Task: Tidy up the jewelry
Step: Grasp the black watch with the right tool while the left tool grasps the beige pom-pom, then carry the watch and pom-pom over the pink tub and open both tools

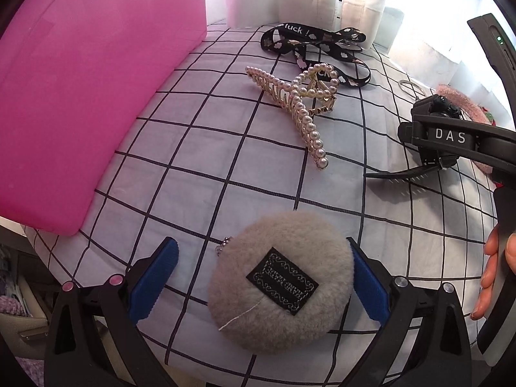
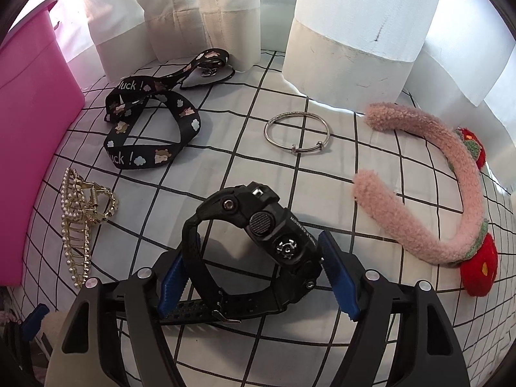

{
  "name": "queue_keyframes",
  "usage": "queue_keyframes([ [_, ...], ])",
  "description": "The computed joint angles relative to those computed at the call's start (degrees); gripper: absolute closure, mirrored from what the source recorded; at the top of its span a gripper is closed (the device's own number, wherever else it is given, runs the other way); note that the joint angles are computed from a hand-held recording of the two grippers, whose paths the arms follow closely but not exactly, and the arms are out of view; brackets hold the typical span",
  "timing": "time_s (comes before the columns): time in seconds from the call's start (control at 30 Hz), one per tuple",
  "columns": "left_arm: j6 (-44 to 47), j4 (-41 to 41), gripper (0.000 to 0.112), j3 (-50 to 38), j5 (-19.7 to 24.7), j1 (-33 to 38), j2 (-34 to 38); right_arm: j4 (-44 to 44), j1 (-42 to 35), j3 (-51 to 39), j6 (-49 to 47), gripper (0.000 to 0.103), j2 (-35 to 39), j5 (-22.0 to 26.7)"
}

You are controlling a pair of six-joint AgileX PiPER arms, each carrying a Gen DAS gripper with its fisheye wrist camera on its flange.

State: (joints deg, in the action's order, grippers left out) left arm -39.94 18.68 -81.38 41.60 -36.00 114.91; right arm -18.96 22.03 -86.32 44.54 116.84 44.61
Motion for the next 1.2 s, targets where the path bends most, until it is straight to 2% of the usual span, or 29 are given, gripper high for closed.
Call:
queue_keyframes([
  [0.1, 1.0, -0.9, 0.016, -0.3, 0.2, 0.2, 0.0, -0.3, 0.3, 1.7, -0.3, 0.036, -0.8, -1.4],
  [0.2, 1.8, -1.3, 0.024, 0.1, -0.1, 0.2, -0.5, -0.3, 0.6, 1.5, -0.7, 0.038, -1.0, -1.2],
  [0.27, 2.8, -1.4, 0.042, 0.4, -0.4, -0.1, -1.1, -0.2, 0.6, 1.6, -1.0, 0.038, -1.1, -1.4],
  [0.33, 4.3, -1.8, 0.055, 0.4, -0.6, -0.6, -1.3, -0.6, 1.0, 2.0, -0.2, 0.039, -1.2, -1.8],
  [0.47, 5.6, -3.0, 0.063, 0.3, -0.7, -0.3, -1.5, -1.0, 1.6, 4.7, 0.8, 0.039, -2.9, -3.2],
  [0.83, 5.1, -1.3, 0.066, 1.6, -0.6, 0.8, -5.6, -2.1, 3.2, 10.3, 3.8, 0.039, -8.2, -6.0],
  [1.2, 5.9, 3.0, 0.066, -1.5, -1.0, -0.8, -12.0, -5.1, 4.5, 9.3, 5.8, 0.039, -15.4, -2.8],
])
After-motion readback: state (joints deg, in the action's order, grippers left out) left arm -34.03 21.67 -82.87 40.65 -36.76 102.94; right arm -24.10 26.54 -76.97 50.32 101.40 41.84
